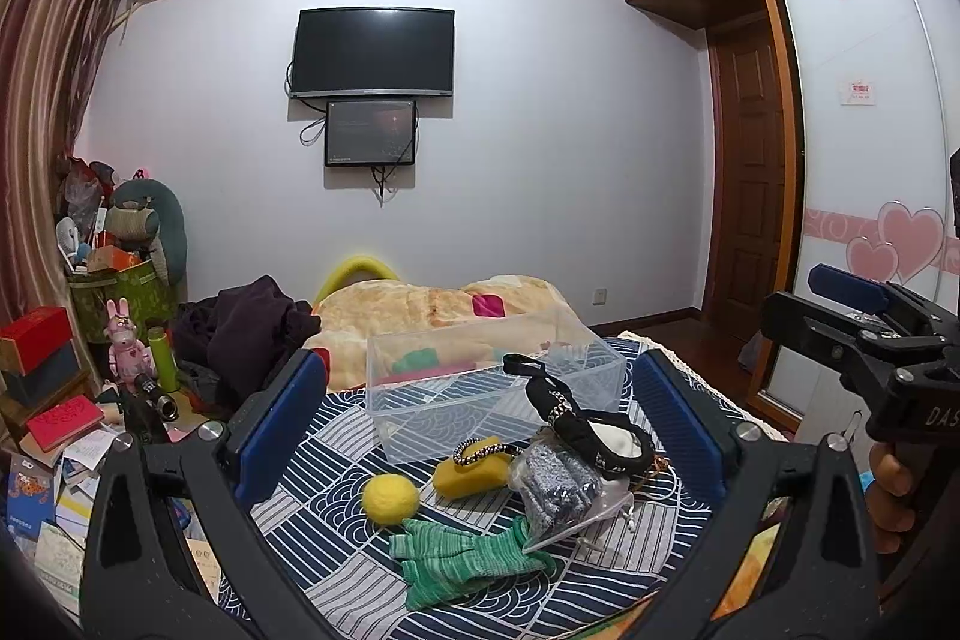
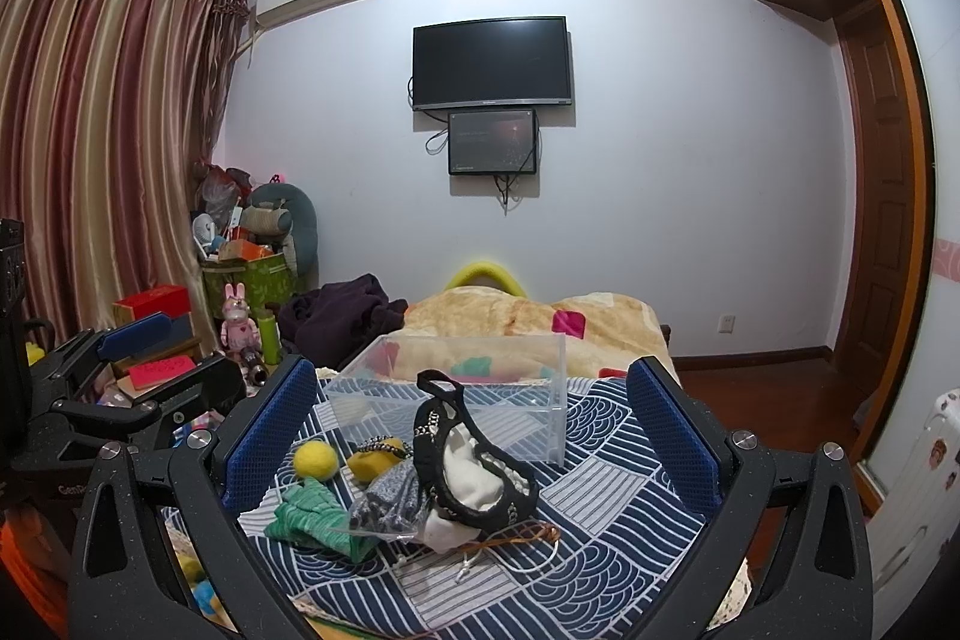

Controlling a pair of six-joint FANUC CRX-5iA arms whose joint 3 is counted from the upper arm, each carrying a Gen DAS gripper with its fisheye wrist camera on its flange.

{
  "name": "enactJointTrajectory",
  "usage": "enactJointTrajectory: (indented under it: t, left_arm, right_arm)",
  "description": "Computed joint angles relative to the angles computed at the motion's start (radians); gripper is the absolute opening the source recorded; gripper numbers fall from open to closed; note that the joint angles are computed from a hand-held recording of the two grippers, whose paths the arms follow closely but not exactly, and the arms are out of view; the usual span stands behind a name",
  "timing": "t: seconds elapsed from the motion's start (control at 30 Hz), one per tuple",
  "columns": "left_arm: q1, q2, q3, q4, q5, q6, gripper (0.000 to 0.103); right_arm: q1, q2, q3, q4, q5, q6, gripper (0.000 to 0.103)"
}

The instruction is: Organize soft objects

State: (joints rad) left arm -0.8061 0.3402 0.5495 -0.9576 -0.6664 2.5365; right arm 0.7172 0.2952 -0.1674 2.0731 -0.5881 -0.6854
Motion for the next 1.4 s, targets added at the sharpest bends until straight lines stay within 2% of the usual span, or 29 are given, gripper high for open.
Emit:
enactJointTrajectory:
  t: [0.2, 0.33, 0.47, 0.63, 0.73, 0.8, 0.97, 1.07, 1.13, 1.2, 1.27, 1.33, 1.4]
  left_arm:
    - [0.025, 0.027, 0.028, 0.064, -0.02, -0.047, 0.103]
    - [0.068, 0.06, 0.057, 0.168, -0.04, -0.132, 0.103]
    - [0.113, 0.093, 0.076, 0.264, -0.058, -0.187, 0.103]
    - [0.182, 0.126, 0.075, 0.419, -0.058, -0.28, 0.091]
    - [0.214, 0.156, 0.088, 0.484, -0.075, -0.314, 0.089]
    - [0.241, 0.175, 0.087, 0.55, -0.073, -0.345, 0.086]
    - [0.272, 0.223, 0.109, 0.633, -0.1, -0.39, 0.079]
    - [0.285, 0.25, 0.119, 0.681, -0.108, -0.42, 0.074]
    - [0.292, 0.265, 0.128, 0.706, -0.115, -0.436, 0.07]
    - [0.298, 0.277, 0.132, 0.731, -0.119, -0.448, 0.06]
    - [0.305, 0.288, 0.133, 0.765, -0.119, -0.465, 0.051]
    - [0.304, 0.295, 0.141, 0.754, -0.128, -0.456, 0.047]
    - [0.308, 0.287, 0.121, 0.761, -0.11, -0.458, 0.045]
  right_arm:
    - [0.0, 0.014, 0.019, -0.053, 0.027, 0.037, 0.103]
    - [-0.011, 0.029, 0.035, -0.096, 0.062, 0.06, 0.103]
    - [-0.011, 0.055, 0.063, -0.208, 0.094, 0.14, 0.103]
    - [-0.043, 0.074, 0.081, -0.274, 0.205, 0.174, 0.101]
    - [-0.035, 0.097, 0.108, -0.404, 0.231, 0.293, 0.095]
    - [-0.027, 0.115, 0.132, -0.516, 0.25, 0.39, 0.092]
    - [-0.004, 0.159, 0.204, -0.81, 0.296, 0.639, 0.086]
    - [0.025, 0.191, 0.269, -1.018, 0.262, 0.831, 0.086]
    - [0.035, 0.203, 0.295, -1.104, 0.253, 0.905, 0.086]
    - [0.043, 0.217, 0.335, -1.215, 0.248, 1.001, 0.086]
    - [0.049, 0.228, 0.367, -1.274, 0.241, 1.064, 0.086]
    - [0.059, 0.246, 0.409, -1.324, 0.207, 1.127, 0.086]
    - [0.065, 0.268, 0.457, -1.386, 0.168, 1.191, 0.078]
